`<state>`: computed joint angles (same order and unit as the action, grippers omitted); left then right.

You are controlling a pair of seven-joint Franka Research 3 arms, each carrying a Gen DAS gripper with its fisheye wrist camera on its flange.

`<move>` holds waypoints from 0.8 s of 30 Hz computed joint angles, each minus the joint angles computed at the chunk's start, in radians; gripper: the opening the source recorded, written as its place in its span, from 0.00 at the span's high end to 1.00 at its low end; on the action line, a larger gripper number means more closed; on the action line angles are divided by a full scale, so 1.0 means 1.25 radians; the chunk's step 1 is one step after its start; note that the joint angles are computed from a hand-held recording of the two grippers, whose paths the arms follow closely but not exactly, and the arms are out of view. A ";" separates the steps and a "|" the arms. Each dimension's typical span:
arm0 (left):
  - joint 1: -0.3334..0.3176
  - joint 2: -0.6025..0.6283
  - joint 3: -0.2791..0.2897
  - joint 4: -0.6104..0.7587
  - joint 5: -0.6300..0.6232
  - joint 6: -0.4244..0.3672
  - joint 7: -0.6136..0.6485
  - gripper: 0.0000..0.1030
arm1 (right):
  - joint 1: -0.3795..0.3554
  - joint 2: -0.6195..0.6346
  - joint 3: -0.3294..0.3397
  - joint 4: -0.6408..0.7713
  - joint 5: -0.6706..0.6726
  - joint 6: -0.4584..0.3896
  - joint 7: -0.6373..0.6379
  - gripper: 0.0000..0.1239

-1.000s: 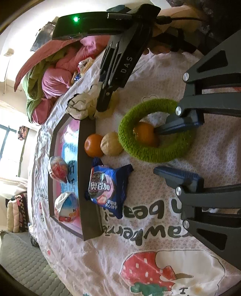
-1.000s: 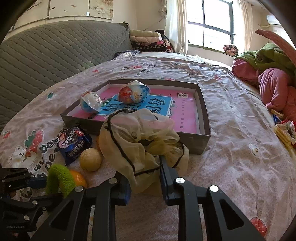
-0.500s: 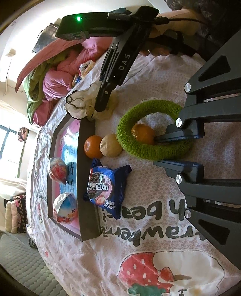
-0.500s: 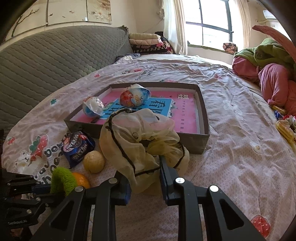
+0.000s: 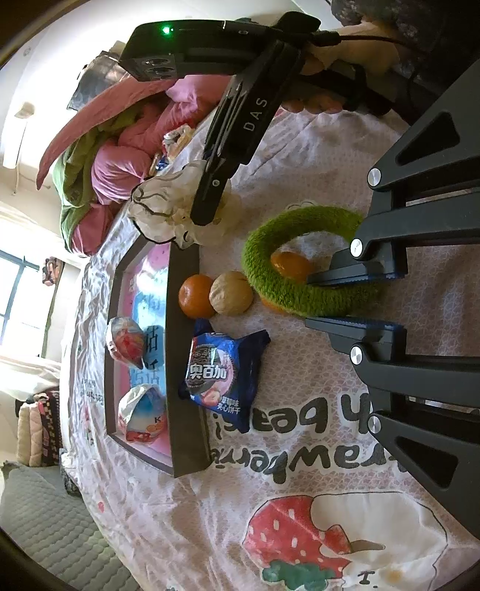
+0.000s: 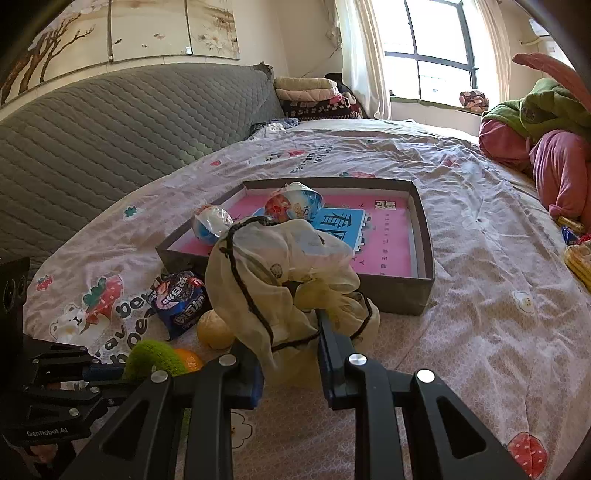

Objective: Organize objects
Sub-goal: 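Lift the cream mesh bag with right tool while left tool holds green ring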

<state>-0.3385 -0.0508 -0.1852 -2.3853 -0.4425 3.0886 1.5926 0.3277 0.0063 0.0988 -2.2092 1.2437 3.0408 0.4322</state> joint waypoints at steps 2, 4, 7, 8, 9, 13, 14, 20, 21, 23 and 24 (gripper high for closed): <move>-0.002 -0.003 0.001 -0.001 -0.007 0.002 0.006 0.86 | -0.002 -0.001 -0.002 0.000 0.004 -0.010 -0.001 0.80; -0.002 -0.007 0.001 -0.005 0.004 0.006 -0.001 0.86 | -0.003 -0.003 -0.003 0.000 0.010 -0.015 -0.004 0.80; -0.002 -0.017 0.001 -0.015 0.035 0.021 -0.022 0.87 | -0.002 -0.002 -0.002 0.002 0.025 -0.013 -0.019 0.80; 0.002 -0.019 -0.001 -0.018 0.061 0.026 -0.043 0.87 | -0.002 -0.003 -0.002 0.003 0.040 -0.011 -0.033 0.80; 0.006 -0.022 -0.002 -0.021 0.088 0.032 -0.062 0.87 | -0.001 -0.004 -0.002 0.004 0.052 -0.011 -0.044 0.80; 0.010 -0.028 0.004 -0.033 0.166 0.054 -0.127 0.87 | 0.000 -0.009 -0.002 0.008 0.097 -0.016 -0.087 0.80; 0.022 -0.029 -0.002 -0.036 0.201 0.057 -0.158 0.87 | 0.001 -0.010 -0.003 0.008 0.107 -0.017 -0.096 0.80; 0.055 -0.033 -0.013 -0.039 0.327 0.067 -0.266 0.88 | 0.003 -0.019 -0.007 0.013 0.179 -0.028 -0.159 0.80; 0.092 -0.036 -0.040 -0.041 0.385 0.075 -0.316 0.88 | 0.002 -0.021 -0.007 0.014 0.190 -0.029 -0.169 0.80; 0.146 -0.043 -0.078 -0.040 0.472 0.078 -0.397 0.88 | 0.002 -0.024 -0.009 0.016 0.219 -0.035 -0.194 0.80; 0.174 -0.046 -0.097 -0.038 0.515 0.077 -0.436 0.88 | 0.002 -0.026 -0.010 0.017 0.231 -0.037 -0.204 0.80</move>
<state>-0.1209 -0.1083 -0.3068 -2.4326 0.2014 3.1853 1.0470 0.3299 -0.0269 0.0867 -2.1883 1.5323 2.9943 0.1776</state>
